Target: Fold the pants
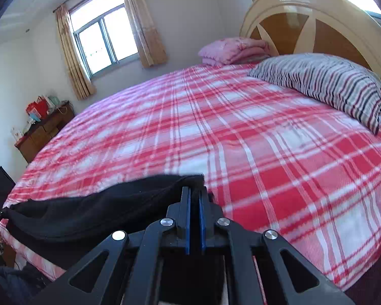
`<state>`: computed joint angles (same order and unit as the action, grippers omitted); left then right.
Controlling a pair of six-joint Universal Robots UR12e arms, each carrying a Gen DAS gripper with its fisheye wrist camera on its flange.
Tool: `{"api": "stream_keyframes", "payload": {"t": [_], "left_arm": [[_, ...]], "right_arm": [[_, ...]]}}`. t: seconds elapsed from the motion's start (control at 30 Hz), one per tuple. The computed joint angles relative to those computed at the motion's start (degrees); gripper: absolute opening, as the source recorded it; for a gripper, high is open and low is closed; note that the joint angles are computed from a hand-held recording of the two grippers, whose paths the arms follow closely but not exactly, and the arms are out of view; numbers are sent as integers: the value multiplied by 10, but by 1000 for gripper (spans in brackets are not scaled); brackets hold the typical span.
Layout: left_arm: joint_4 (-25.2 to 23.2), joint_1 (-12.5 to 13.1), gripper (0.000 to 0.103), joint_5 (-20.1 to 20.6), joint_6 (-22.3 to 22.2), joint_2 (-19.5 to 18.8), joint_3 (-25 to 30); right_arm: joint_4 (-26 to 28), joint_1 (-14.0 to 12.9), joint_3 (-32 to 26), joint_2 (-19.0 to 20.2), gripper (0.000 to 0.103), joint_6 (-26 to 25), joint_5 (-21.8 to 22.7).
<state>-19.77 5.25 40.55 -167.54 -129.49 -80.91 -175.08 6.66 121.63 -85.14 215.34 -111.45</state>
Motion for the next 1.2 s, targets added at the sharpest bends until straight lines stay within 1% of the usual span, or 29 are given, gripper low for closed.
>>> {"api": "stream_keyframes", "payload": {"t": [0.07, 0.13, 0.17, 0.2, 0.23, 0.27, 0.3, 0.33, 0.4, 0.47, 0.53, 0.57, 0.63, 0.7, 0.77, 0.87, 0.97, 1.0, 1.07, 1.1, 1.13, 1.17, 1.2], "left_arm": [[0, 1, 15, 6, 29, 6, -13], [1, 2, 25, 13, 38, 8, -20], [2, 4, 27, 13, 41, 9, -22], [4, 6, 32, 9, 43, 10, -25], [6, 8, 39, 9, 45, 12, -27], [13, 11, 43, 6, 46, 15, -32], [22, 14, 50, 2, 46, 17, -38], [27, 17, 52, -2, 50, 19, -43], [43, 23, 53, 3, 54, 26, -54], [60, 29, 58, 16, 43, 30, -62], [71, 33, 59, 32, 32, 32, -66], [73, 37, 59, 30, 22, 32, -67], [74, 40, 59, 19, 13, 34, -70], [61, 39, 59, 10, 31, 39, -74], [47, 36, 59, 8, 49, 45, -78], [27, 28, 59, 2, 67, 47, -82], [12, 19, 59, 12, 81, 47, -82], [17, 15, 59, 19, 80, 47, -83], [19, 6, 59, 38, 81, 46, -80], [23, 4, 56, 46, 84, 47, -82], [25, 1, 45, 60, 88, 49, -84], [22, -4, 41, 82, 93, 51, -82], [18, -5, 36, 92, 97, 52, -81]], "right_arm": [[15, 2, 4, -3, 6, 4, -1], [40, 4, 6, -7, 6, 3, 2], [41, 5, 8, -9, 6, 5, 0], [45, 5, 10, -13, 14, 8, 0], [62, 6, 9, -18, 20, 13, -4], [81, 9, 6, -22, 35, 19, -13], [93, 13, 4, -26, 43, 24, -26], [100, 16, 3, -29, 43, 27, -34], [119, 26, -3, -33, 43, 26, -58], [131, 41, -15, -31, 43, 18, -86], [126, 54, -29, -24, 43, 4, -94], [119, 59, -36, -19, 43, -7, -91], [115, 76, -68, 4, 43, -50, -90], [116, 97, -107, 32, 43, -111, -86], [115, 112, -140, 59, 43, -154, -64], [126, 132, -207, 114, 43, -232, 6], [148, 146, -262, 162, 43, -288, 68], [163, 152, -288, 184, 43, -311, 92], [181, 159, -320, 211, 43, -337, 120], [195, 164, -342, 230, 43, -354, 135], [203, 167, -354, 240, 43, -365, 144], [211, 169, -365, 249, 43, -371, 153], [222, 172, -378, 260, 43, -377, 162]]}}
